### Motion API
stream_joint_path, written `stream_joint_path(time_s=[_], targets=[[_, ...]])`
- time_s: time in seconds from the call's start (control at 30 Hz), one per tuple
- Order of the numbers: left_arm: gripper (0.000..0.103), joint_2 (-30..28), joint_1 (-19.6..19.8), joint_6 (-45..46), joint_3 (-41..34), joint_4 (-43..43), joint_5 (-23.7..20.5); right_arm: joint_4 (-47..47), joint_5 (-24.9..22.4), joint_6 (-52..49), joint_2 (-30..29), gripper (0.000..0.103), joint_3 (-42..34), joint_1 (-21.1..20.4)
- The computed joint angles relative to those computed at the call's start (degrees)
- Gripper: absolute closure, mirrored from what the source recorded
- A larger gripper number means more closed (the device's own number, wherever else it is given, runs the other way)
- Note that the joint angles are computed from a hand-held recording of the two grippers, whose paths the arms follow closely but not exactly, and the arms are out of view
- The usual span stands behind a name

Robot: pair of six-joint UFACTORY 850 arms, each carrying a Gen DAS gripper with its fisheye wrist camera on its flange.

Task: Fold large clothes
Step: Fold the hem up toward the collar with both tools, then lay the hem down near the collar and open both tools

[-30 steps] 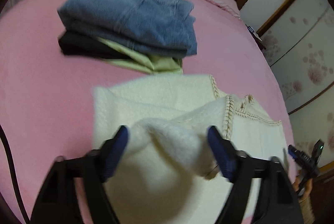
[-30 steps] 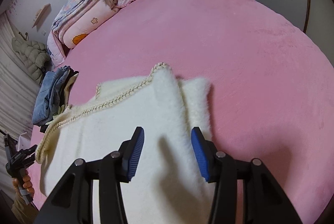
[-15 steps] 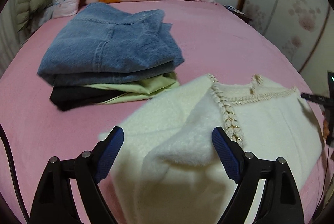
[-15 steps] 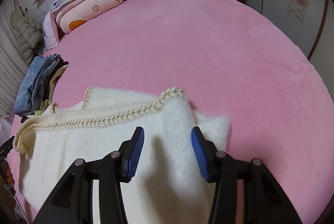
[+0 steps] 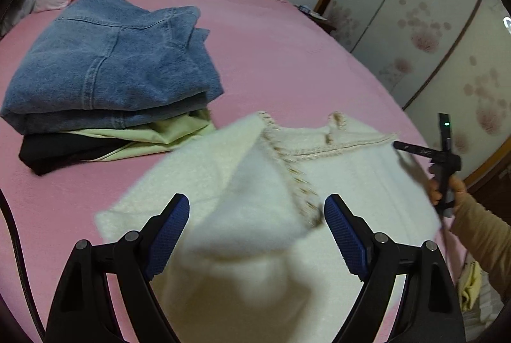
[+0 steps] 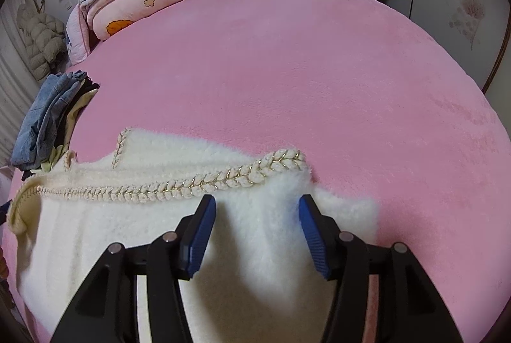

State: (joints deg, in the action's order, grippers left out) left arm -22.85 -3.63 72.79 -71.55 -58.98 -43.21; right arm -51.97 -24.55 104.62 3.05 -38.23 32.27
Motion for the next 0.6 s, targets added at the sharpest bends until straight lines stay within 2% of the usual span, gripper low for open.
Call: stream_joint_path(time_s=[0.1,0.2,0.23,0.33,0.47,0.53,0.6], targets=[[0.017,1.6,-0.5,3.7,1.5,-0.1,1.3,-1.2,0.7,1.3,0.6,0.048,0.6,-0.1],[0.017,2.3,-2.7,4.0,2.5,4.2,8.1,-3.0,1.8,3.9,1.3,0.048,1.5,-0.5],[0.017,2.0,-3.9,2.1,2.6,7.2,11.6,-3.0,1.8,4.0,1.3,0.048,1.5,-0.5],[0.017,-0.5,-5.6,-5.2,1.0,13.7,17.0,-0.9,0.5,2.1,0.8,0.048,0.9,-0.7],[0.017,-4.9,-5.6,-14.3,-3.1,18.8,16.9,2.0,0.5,-0.5,0.2,0.047,0.5,-1.7],[0.017,-7.5,-5.6,-20.8,-5.8,23.5,15.8,3.4,1.5,-1.8,-0.1,0.047,0.5,-2.6],[0.017,-9.0,-5.2,-22.7,-7.3,23.8,14.1,4.9,2.5,-3.4,-0.3,0.046,0.5,-3.4]])
